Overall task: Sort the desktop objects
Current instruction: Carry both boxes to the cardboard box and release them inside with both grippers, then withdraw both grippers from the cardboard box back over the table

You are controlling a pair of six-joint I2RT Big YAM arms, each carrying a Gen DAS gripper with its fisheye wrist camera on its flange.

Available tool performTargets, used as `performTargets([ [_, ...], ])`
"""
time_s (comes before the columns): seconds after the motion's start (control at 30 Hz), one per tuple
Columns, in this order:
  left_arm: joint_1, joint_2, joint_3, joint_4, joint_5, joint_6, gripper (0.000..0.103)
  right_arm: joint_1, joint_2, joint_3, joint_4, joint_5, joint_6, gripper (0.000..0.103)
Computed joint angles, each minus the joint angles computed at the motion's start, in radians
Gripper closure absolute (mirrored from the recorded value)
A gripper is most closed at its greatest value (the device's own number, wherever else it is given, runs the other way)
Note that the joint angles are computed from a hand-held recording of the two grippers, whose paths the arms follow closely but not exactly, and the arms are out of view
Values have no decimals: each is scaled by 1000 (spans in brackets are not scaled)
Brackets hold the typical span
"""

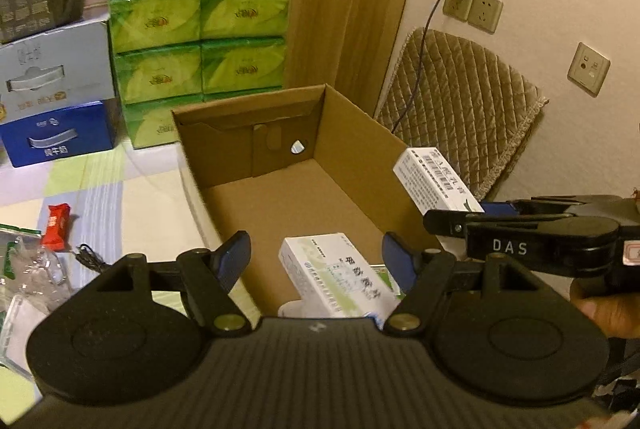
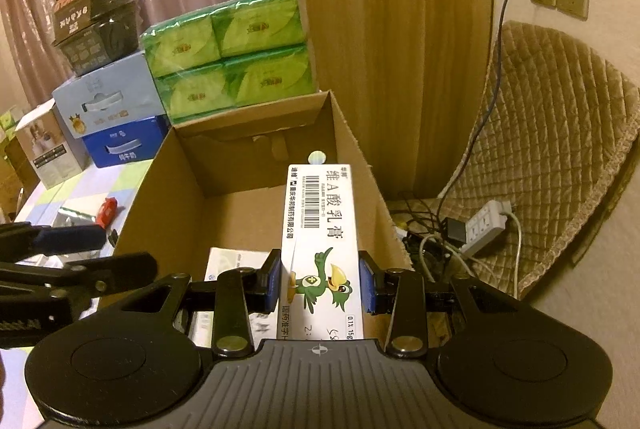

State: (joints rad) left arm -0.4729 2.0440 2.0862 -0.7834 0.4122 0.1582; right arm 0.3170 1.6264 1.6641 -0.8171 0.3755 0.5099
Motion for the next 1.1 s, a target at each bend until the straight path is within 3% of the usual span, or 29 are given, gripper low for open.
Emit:
performTargets([
  [0.2,13,-21,-25,15,4,-2,34,7,14,15,-3,8,3,67],
  [0.27,18,-31,-39,23,5,-1,34,12,15,15,9,30,-13,63],
  [0.3,20,-38,-52,31,6,-3,33,13,13,12,17,38,-18,54],
  [0.33,23,-43,-59,35,10,-6,32,15,5,1,37,40,-20,51],
  [0.43,33,-57,-81,44,18,-7,32,21,-4,-4,51,51,-24,51],
  [0.7,65,-120,-170,70,26,-11,31,58,-27,9,13,62,16,49],
  [1.1,150,-258,-332,102,44,16,27,197,-3,108,-69,102,62,32],
])
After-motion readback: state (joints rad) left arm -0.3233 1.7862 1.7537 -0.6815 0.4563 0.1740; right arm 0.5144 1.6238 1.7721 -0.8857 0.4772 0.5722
